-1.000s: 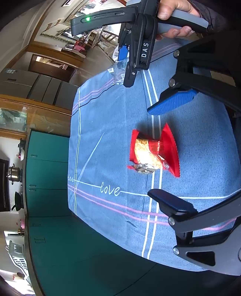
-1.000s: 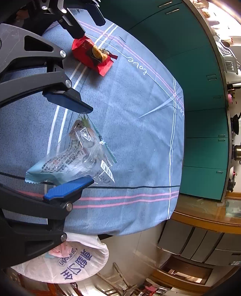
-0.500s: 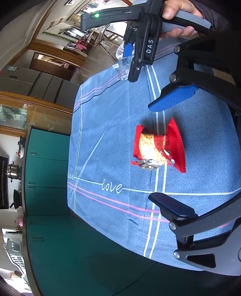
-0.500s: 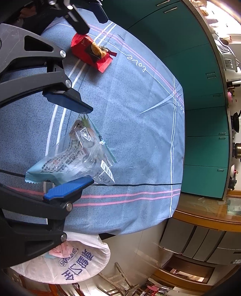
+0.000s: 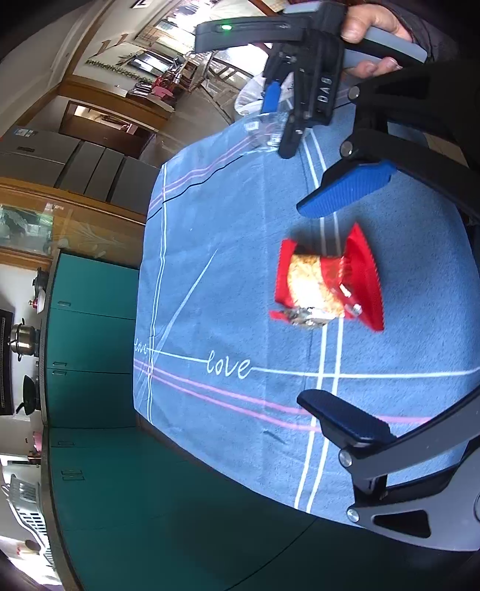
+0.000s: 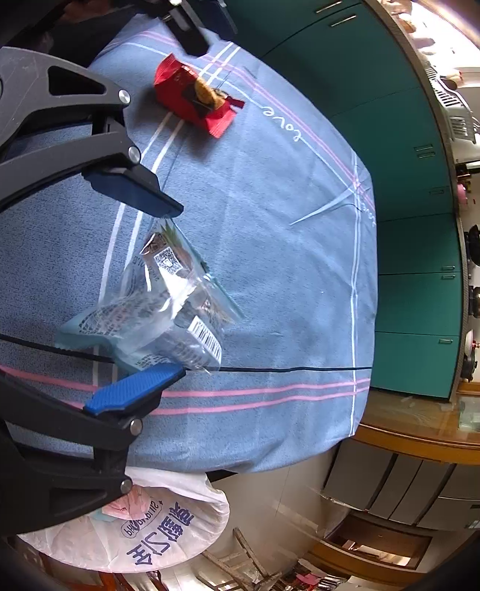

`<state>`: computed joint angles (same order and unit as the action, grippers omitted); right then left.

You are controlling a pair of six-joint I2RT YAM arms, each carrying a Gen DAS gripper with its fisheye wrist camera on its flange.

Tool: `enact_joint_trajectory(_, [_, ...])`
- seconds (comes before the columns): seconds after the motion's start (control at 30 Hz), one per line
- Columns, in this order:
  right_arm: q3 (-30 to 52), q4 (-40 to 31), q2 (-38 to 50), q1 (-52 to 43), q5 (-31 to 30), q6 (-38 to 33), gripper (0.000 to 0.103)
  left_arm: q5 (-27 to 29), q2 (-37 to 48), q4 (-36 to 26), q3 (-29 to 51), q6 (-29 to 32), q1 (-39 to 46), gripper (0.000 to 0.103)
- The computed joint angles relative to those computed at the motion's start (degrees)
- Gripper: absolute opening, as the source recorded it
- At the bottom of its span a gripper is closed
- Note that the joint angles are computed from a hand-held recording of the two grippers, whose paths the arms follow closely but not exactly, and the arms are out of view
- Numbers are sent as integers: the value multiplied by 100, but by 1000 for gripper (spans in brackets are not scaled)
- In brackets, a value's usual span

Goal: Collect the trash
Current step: 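Lift the red wrapper and clear packet slightly and hold them above the table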

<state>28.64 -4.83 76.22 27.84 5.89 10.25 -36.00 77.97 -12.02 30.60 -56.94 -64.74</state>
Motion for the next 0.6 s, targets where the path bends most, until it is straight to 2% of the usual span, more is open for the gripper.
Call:
enact_joint_trajectory(0.2, [-19, 154, 263, 112, 164, -25, 81, 664, -25, 218, -51, 363, 454, 97])
enact_joint_trajectory(0.4, [-22, 314, 432, 176, 314, -88, 81, 1251, 781, 415, 386, 823, 569, 97])
enact_joint_trajectory(0.53, [-56, 425, 488, 108, 277, -139, 81, 1184, 1252, 327, 649, 867, 463, 96])
enact_joint_trajectory(0.6, [-92, 475, 468, 96, 272, -137, 81, 1207, 1324, 360, 661, 869, 455, 90])
